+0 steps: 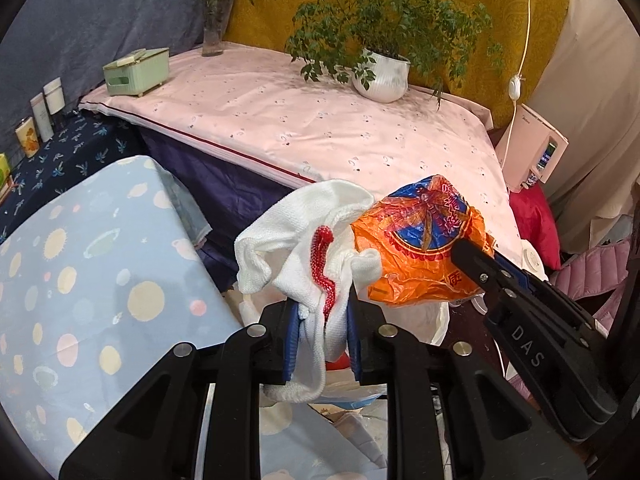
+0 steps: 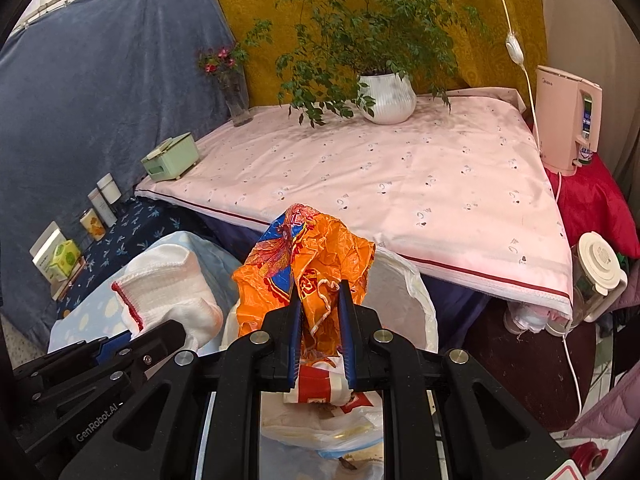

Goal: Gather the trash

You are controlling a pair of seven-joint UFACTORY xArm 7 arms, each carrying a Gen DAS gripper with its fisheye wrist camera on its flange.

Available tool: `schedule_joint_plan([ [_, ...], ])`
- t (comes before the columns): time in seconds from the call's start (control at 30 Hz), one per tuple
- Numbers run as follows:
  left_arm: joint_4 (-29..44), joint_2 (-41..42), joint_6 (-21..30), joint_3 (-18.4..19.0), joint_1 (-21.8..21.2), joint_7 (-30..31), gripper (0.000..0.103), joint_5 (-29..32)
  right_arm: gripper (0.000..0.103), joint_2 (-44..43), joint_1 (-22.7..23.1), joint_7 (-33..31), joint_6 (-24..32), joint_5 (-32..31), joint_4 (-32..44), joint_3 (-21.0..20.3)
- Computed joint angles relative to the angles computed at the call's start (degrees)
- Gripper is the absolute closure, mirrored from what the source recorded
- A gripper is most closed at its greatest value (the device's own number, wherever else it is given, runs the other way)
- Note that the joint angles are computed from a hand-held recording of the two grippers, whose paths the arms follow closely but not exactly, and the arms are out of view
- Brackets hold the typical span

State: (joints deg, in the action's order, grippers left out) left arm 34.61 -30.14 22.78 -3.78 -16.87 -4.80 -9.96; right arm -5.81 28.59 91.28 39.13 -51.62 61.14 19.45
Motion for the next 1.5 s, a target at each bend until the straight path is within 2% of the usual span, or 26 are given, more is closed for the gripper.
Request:
schedule_joint_plan([
  [0.03,0.0,0.6,-0.4,0.4,-0.4,0.3,0.082,-0.5,0.087,0.2,-0.1,-0.2,-0.3,0.1,-0.2,-0.2],
  [0.1,-0.1,1.5,-1.6,0.9,-1.0,0.7,0.072,-1.3,0.087,0.7,-0.3,-0.5,-0.6,0.4,-0.1,-0.5],
  [0.17,-0.4,1.9,-2.6,0.3,-0.1,-0.4,0.047,-1.1,0.081,1.6,-0.2,-0.4,-0.2,0.1,0.3,-0.6],
  [0.23,-0.9,2.0,-3.9,-1.2,1.8,-2.3,0.041,0.6,0.077,2.3,0.0,-0.6,0.1,0.0,0.6,-1.0],
  [0.3,-0.9,2.4,-3.8,-1.9,2.9,-3.4,0.04,2.3,0.072,2.9,0.3,-1.0,-0.4,0.2,0.8,-1.4],
  [0.5,-1.2,2.0,-3.5,-1.8,4.4,-5.7,0.04,4.5,0.07,4.3,1.4,-2.9,-0.3,1.1,1.8,-2.2],
  [0.83,-4.2,-2.1,-2.4,-2.0,7.2,-8.4,0.038,8.1,0.056,5.3,3.4,-7.3,0.2,3.2,3.6,-2.6],
  [0.97,-5.7,-4.4,-1.6,-2.8,9.0,-9.7,0.033,9.9,0.048,5.8,4.5,-9.7,2.6,3.6,4.8,-2.1],
  [1.03,-6.5,-5.5,-1.1,-3.8,10.5,-10.8,0.028,11.4,0.045,6.0,5.2,-10.7,4.1,3.6,5.3,-1.9],
  [1.2,-8.1,-7.7,0.0,-3.6,11.1,-12.0,0.027,12.8,0.04,6.5,6.7,-13.2,6.8,4.1,6.2,-1.6],
  [1.3,-8.9,-9.1,0.8,-3.7,11.7,-12.8,0.022,13.3,0.037,6.8,7.4,-14.2,7.7,4.4,6.5,-1.6],
  [1.5,-10.1,-11.0,2.3,-3.6,12.1,-13.8,0.021,14.0,0.025,6.8,8.1,-15.0,8.5,5.0,6.6,-1.7],
])
